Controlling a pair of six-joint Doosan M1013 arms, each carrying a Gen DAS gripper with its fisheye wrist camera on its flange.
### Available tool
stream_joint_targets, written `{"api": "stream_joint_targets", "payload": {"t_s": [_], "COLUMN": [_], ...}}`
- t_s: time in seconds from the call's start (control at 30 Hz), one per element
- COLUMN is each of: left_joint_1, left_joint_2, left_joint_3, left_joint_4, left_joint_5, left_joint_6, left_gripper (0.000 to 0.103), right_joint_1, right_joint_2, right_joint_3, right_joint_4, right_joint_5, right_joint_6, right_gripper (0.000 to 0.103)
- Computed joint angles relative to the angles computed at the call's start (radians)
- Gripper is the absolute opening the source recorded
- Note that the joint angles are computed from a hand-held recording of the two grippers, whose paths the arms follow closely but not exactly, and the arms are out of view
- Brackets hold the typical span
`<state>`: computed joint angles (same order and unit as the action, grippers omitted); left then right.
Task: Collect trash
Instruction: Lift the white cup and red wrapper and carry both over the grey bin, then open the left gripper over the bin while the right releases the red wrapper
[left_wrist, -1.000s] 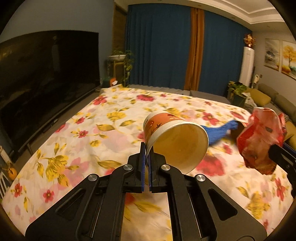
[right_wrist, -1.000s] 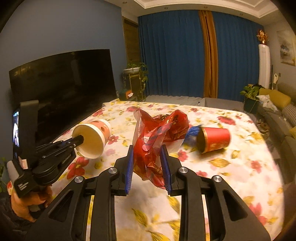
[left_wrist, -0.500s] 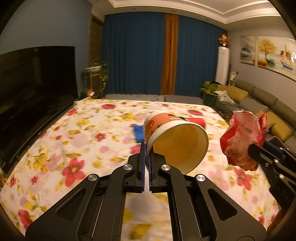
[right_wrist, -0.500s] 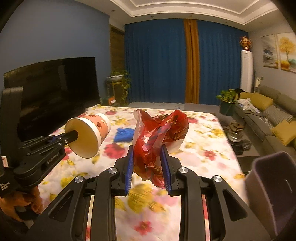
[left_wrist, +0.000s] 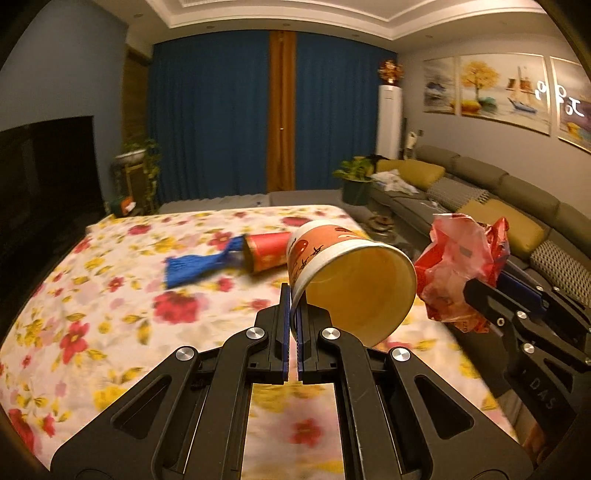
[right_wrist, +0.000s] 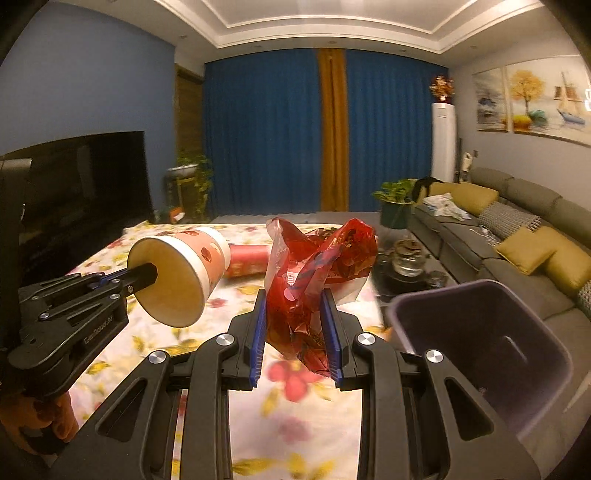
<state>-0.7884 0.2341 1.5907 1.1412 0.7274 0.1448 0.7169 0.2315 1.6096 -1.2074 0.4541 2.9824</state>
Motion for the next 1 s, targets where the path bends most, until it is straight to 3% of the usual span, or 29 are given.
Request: {"api": "stream_joint_targets", "payload": {"t_s": [0.5,1.0], "left_joint_1": [-0.061,-0.063], "left_joint_2": [0.135,0.229], "left_joint_3": [-0.167,-0.265], "left_joint_4": [-0.086,-0.21], "left_joint_5": [-0.144,-0.24], "left_joint_6": [0.15,0.282], "left_gripper": [0.002,0.002], "right_joint_1": [-0.079,-0.11], "right_joint_2": [-0.092,-0.093], "right_joint_3": [0.15,0.187], "right_joint_4": [-0.191,-0.269], "right_joint_5": [0.172,0.21], "right_joint_6": [0.262,0.374], "right_gripper": [0.03,0.036]}}
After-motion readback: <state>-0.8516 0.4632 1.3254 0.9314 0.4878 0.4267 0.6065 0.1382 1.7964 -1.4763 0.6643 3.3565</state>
